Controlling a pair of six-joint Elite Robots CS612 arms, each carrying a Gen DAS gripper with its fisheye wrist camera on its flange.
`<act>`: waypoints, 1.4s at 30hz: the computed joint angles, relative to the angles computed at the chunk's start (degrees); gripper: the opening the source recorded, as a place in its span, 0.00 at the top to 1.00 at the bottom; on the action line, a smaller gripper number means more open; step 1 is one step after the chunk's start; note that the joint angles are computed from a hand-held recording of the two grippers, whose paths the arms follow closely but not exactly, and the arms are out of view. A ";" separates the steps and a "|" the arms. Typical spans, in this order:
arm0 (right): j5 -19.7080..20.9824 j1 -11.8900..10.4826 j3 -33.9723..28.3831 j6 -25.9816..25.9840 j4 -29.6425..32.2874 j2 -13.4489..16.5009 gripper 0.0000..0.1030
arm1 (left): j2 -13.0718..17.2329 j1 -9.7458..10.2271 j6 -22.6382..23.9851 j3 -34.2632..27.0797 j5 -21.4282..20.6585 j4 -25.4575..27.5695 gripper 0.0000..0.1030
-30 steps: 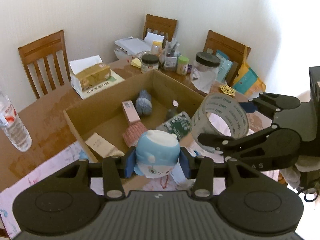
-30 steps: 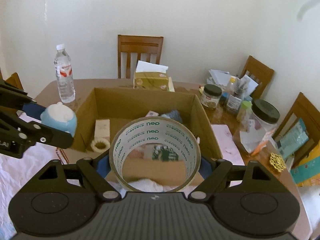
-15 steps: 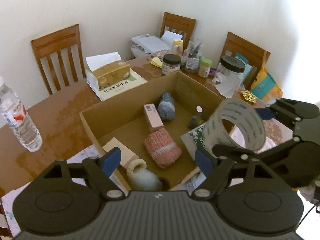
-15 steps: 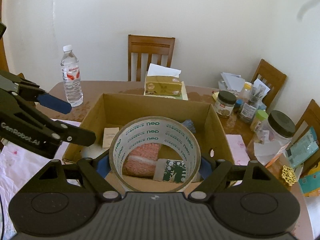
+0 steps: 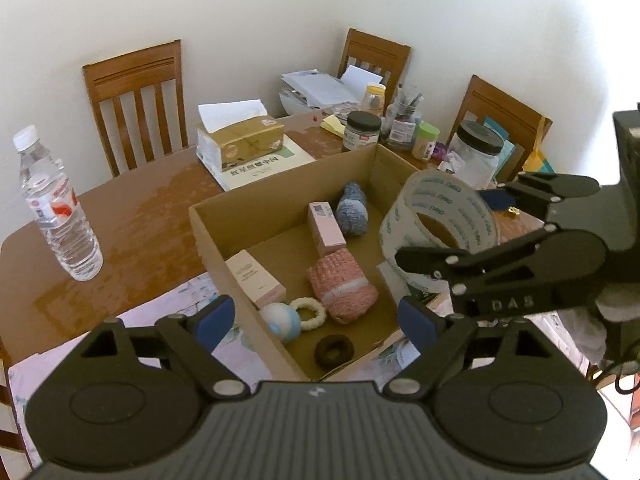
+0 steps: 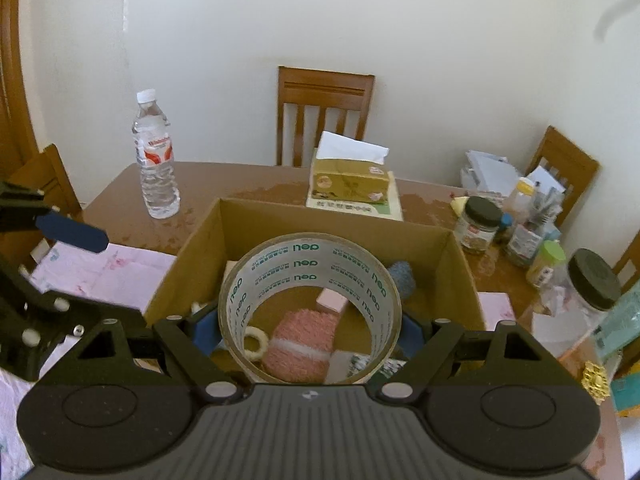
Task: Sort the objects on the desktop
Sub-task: 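Carry the blue toy and tape roll over the cardboard box and release both inside, then move both grippers back toward the white knit hat and dark jar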
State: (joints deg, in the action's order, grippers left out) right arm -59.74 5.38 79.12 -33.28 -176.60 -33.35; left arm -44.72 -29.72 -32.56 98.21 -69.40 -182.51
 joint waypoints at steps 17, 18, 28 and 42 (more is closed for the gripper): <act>0.86 -0.92 2.76 1.63 0.04 -1.07 0.00 | -0.78 -1.03 -0.54 2.49 0.27 -1.17 0.13; 0.66 -1.04 3.22 1.61 -0.13 -1.26 0.00 | -0.79 -1.20 -0.35 2.69 0.19 -1.42 0.12; -1.18 -2.53 8.22 2.73 -1.83 -2.69 0.00 | -0.42 -2.24 1.57 3.27 -2.57 -1.72 0.12; -3.27 -4.73 16.84 9.12 -8.80 -4.50 0.00 | 1.04 -3.41 4.37 2.82 -7.16 -3.21 0.11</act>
